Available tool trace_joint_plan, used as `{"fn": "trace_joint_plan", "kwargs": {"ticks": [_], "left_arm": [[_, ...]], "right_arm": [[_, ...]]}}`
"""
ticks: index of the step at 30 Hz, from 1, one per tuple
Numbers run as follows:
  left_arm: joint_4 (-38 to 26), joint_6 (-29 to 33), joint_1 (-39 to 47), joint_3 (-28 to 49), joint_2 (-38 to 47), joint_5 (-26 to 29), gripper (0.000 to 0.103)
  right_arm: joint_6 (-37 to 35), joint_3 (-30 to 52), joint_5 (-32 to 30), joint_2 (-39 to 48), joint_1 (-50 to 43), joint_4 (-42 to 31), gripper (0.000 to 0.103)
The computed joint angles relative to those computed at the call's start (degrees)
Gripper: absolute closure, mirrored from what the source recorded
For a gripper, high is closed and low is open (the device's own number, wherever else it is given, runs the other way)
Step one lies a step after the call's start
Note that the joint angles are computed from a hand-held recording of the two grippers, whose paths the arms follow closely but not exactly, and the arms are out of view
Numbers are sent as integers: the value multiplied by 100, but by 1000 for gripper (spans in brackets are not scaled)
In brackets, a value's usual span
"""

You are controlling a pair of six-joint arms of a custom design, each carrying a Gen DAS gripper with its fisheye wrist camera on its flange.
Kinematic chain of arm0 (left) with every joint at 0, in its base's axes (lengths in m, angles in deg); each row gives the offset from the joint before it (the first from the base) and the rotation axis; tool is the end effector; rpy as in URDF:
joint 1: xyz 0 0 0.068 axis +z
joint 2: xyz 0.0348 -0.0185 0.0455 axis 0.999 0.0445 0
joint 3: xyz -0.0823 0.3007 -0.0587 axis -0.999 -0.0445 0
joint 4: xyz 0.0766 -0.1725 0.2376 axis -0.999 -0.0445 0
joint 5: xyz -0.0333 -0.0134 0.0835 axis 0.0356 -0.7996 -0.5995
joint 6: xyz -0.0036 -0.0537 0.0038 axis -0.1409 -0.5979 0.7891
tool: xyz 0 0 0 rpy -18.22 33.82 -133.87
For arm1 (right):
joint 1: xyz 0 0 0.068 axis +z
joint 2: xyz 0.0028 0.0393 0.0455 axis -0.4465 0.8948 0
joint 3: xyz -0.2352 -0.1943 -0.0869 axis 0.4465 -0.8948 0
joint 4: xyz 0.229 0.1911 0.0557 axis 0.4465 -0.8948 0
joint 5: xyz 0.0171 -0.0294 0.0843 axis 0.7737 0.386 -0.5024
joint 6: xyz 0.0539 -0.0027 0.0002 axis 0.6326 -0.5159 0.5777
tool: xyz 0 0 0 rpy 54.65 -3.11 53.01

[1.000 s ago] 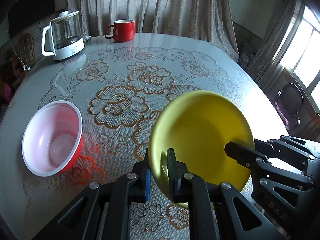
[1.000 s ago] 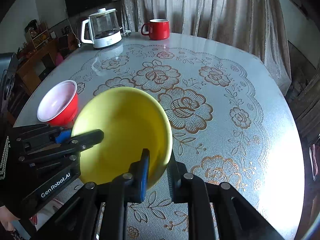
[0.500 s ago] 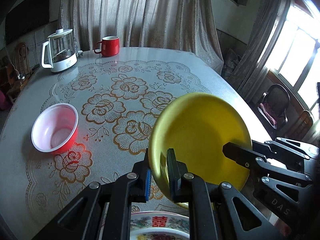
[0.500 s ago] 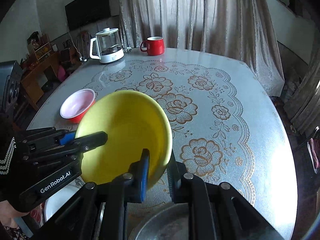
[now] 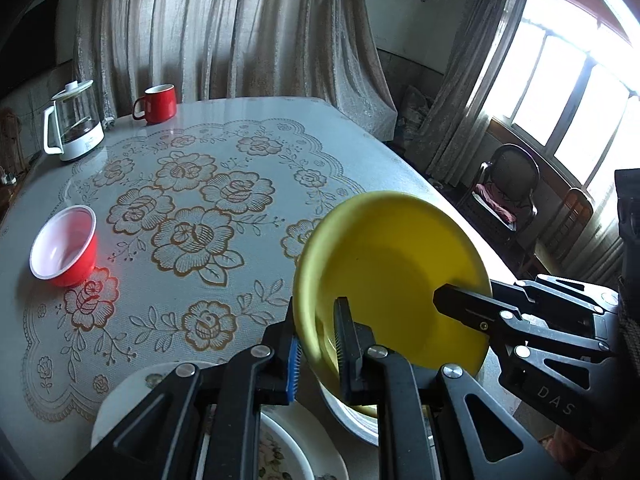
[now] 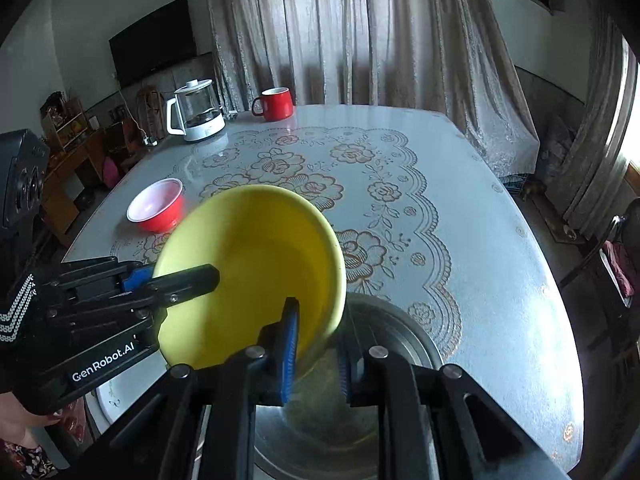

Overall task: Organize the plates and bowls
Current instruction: 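Carry the yellow bowl with the right gripper over the steel bowl, then lower the yellow bowl into the steel bowl and open the right gripper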

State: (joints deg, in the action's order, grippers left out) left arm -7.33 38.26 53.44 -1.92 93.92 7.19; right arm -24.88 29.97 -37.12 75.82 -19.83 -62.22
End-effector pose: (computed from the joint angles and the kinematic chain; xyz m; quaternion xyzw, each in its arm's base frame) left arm 0.2182 -0.1596 0.1391 0.3246 0.8725 -0.2289 0.2846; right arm 0.1772 0.0139 0.1296 0.1168 0.9233 -0.0147 0.3656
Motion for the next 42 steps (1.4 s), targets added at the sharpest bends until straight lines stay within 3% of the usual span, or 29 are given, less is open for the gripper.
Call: {"fn": "trace_joint_plan", "kwargs": {"ticks": [5, 9, 21, 31, 42], "left_arm": [[205, -234, -537, -132, 220, -180, 89], [405, -369, -842, -171, 531, -332, 88], [551, -434, -1189, 16, 1278, -698, 87], [612, -418, -1379, 123, 1596, -977, 87], [609, -406, -1468, 151, 1680, -1163, 83]], "right_arm": [[-69, -469, -513, -728, -651, -367, 86], [-289, -710, -801, -814, -1153, -372, 86], [-870, -877, -1645, 814, -2164, 910, 86], [-1110, -704, -1795, 1836, -2414, 1418, 86], [-1071, -452, -1528, 2170, -2176, 1273, 85]]}}
